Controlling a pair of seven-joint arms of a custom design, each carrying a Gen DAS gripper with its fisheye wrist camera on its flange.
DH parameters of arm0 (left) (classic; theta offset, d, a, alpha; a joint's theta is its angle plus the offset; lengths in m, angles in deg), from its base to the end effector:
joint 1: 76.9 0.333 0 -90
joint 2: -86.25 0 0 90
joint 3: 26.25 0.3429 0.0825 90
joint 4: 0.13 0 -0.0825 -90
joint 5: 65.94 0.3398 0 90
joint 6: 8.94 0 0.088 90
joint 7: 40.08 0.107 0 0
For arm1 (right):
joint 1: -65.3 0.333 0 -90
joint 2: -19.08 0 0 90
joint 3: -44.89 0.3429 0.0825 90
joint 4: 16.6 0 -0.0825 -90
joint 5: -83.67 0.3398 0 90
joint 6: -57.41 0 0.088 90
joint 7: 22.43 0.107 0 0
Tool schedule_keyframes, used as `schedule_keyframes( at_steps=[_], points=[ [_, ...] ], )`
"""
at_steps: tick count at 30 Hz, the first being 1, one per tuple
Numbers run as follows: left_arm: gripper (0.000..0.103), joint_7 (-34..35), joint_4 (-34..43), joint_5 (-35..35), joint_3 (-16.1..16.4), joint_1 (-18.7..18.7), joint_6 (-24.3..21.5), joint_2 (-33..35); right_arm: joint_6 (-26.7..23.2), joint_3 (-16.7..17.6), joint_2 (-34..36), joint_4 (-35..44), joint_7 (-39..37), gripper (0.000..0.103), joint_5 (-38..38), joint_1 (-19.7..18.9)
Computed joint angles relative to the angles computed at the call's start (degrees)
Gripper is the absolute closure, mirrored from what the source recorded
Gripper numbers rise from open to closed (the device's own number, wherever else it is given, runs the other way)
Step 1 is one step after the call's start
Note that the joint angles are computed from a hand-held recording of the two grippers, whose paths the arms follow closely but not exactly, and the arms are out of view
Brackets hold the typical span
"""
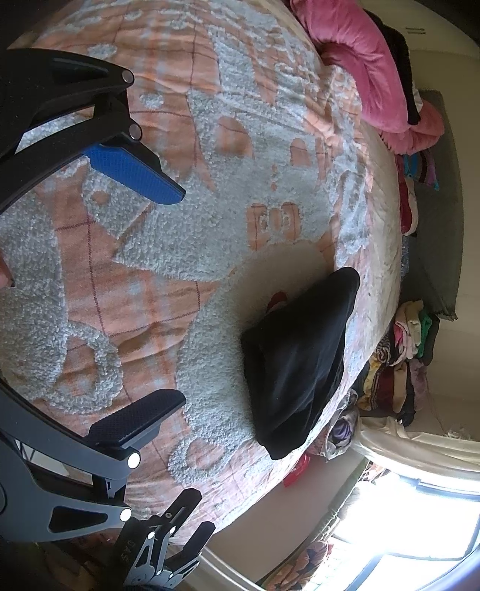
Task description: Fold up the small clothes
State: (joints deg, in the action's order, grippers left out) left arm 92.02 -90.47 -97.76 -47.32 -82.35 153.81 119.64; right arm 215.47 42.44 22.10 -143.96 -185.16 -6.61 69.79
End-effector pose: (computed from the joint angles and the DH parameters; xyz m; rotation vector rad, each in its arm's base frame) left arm 0.6754 -0.2377 0.4344 -1.2712 2.3786 -1.1498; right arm 0.5114 0.0601 0.4280 -1.3155 2.0702 -1.0456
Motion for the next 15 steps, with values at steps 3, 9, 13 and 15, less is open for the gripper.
schedule_keyframes(
  at_steps=[3, 9, 13, 15],
  points=[
    [0.009, 0.0, 0.2, 0.1, 0.0, 0.1, -0.4, 0.1, -0.5, 0.0, -0.3, -0.2, 0.0, 0.004, 0.1, 0.0],
    [0.009, -0.7, 0.1, 0.8, 1.0, -0.4, -1.3, -0.2, -3.0, 0.0, -1.9, -2.5, 0.8, 0.004, 1.2, -0.2],
    [0.009, -1.6, 1.0, 0.2, 0.8, 0.1, -2.7, 0.1, -7.1, 0.0, -4.9, -6.2, 2.9, 0.004, 3.0, -0.8],
    [0.009, -2.0, 1.7, -0.4, 0.6, 0.6, -3.5, 0.5, -11.0, 0.0, -7.5, -9.3, 4.6, 0.004, 4.6, -1.5]
  ],
)
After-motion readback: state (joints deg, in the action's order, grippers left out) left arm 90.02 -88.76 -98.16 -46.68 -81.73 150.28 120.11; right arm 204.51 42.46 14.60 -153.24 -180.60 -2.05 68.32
